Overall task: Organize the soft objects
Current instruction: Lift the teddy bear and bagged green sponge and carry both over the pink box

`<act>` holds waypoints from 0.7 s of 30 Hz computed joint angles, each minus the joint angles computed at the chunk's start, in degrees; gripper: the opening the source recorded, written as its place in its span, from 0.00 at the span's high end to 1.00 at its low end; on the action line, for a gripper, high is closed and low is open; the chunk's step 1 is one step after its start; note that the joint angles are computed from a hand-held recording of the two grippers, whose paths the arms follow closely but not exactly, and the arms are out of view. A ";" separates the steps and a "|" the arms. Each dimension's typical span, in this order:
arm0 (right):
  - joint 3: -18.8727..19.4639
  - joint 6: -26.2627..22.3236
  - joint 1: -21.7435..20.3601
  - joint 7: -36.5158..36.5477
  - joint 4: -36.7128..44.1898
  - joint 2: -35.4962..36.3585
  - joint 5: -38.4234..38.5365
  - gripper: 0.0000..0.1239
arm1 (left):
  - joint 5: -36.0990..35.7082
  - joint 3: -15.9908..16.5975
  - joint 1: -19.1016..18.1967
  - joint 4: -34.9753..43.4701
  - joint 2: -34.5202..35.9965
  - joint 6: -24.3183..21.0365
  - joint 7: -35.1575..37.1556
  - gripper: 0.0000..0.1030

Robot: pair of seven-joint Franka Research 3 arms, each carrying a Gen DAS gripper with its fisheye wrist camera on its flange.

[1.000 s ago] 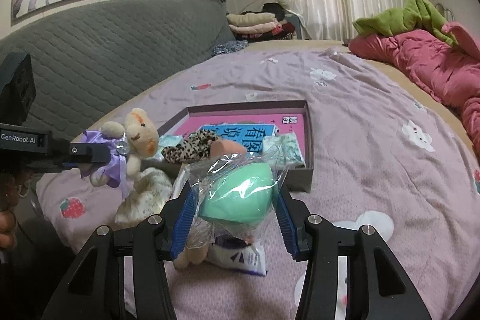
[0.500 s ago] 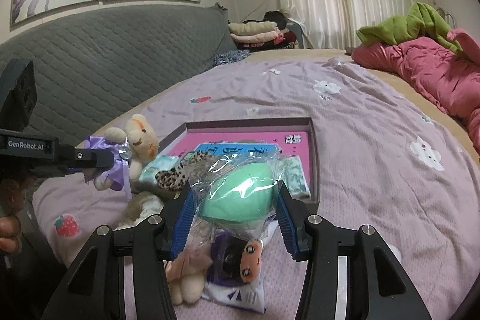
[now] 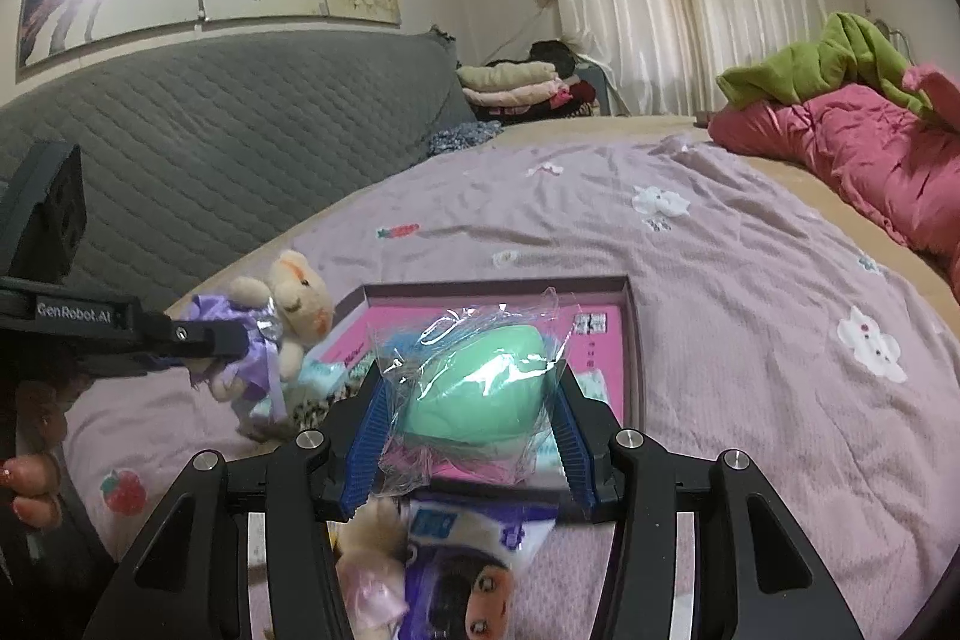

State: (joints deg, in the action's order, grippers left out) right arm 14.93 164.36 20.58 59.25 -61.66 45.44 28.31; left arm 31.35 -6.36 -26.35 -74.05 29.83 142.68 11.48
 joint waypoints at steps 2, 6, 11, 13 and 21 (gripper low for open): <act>-0.42 -0.52 0.54 0.57 2.30 1.36 -0.56 0.58 | -0.21 0.03 0.18 0.86 0.63 0.12 0.22 0.83; -1.30 -1.42 1.64 1.46 6.60 3.92 -2.06 0.58 | -0.65 0.38 0.43 2.61 1.87 0.09 0.77 0.83; -1.52 -3.13 2.30 2.40 11.64 6.94 -3.08 0.58 | -1.44 0.66 1.01 3.11 2.58 0.50 0.98 0.83; -1.61 -3.97 2.49 2.71 13.89 8.27 -3.42 0.58 | -1.78 0.71 1.15 3.61 3.09 0.59 1.10 0.83; -2.87 -8.25 3.44 4.57 22.44 13.42 -5.27 0.58 | -3.72 0.36 2.15 4.25 4.64 3.10 2.24 0.83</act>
State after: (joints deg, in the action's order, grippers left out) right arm 12.06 156.12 24.02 63.82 -39.23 58.86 23.04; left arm 27.62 -6.00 -24.20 -69.80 34.47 145.78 13.72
